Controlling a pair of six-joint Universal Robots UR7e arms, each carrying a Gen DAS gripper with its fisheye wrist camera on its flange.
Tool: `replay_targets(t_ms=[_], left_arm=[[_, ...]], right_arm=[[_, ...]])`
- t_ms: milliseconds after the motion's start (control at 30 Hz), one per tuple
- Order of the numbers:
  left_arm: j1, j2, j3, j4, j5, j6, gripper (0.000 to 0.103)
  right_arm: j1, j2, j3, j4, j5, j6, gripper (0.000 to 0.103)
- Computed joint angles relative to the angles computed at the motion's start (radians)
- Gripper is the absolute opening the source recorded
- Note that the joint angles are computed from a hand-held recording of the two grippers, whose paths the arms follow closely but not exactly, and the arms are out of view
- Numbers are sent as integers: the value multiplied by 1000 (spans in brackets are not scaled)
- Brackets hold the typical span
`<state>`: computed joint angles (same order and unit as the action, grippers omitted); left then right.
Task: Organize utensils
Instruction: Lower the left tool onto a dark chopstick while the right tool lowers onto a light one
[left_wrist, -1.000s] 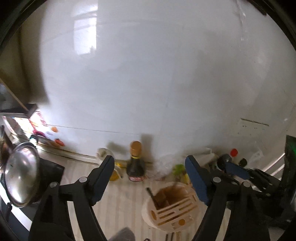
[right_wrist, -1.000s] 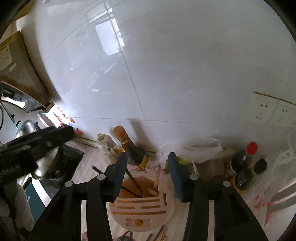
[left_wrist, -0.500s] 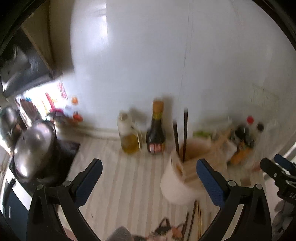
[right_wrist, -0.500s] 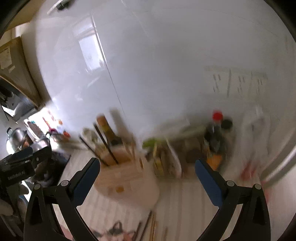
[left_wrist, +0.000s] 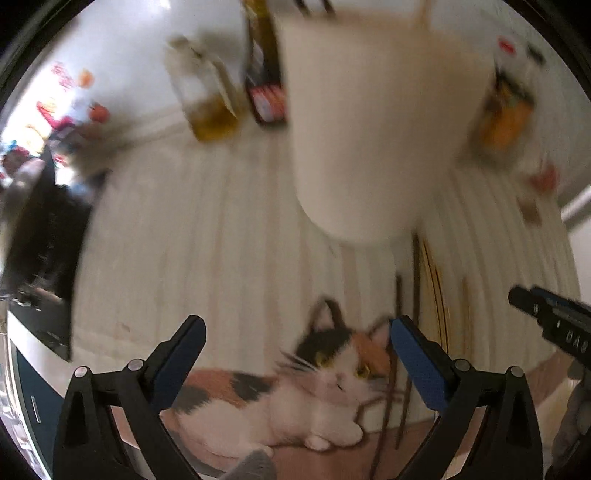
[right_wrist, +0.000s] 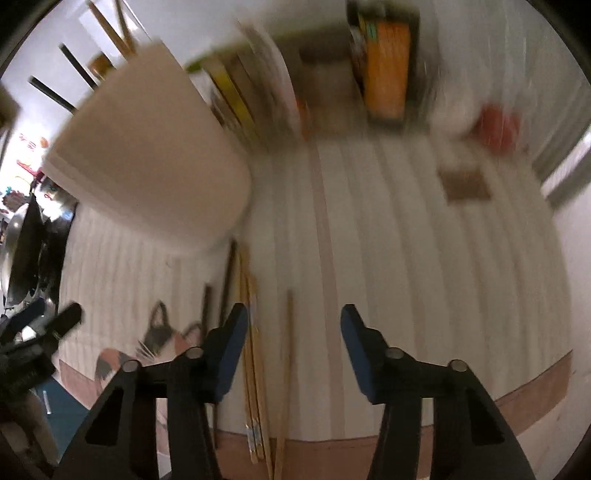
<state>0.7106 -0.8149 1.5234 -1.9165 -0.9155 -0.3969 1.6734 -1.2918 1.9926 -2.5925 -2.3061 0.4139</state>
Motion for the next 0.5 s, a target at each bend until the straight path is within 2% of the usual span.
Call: replay_targets(t_ms=[33,100,200,333,467,500], left_arm=[[4,8,3,11,-30,-1,96],[12,31,4,24,-86,-3,82],[23,68,-13,46,-137,1,71],[25,100,-25,33,-173,27,58],[21,124,-34,31,-190,52,38],[19,130,-35,33,-190,59,30]], right_arm=[[-9,-7,13,-4,13,9,48],[-25,-22,47,-19,25,27,47],[-37,-45,82,-32,31,49,43],[-49,-68,105,-22,19,69,41],[-54,-80,117,-12,21,88,41],[-53,-79,117,-9,21,91,41]])
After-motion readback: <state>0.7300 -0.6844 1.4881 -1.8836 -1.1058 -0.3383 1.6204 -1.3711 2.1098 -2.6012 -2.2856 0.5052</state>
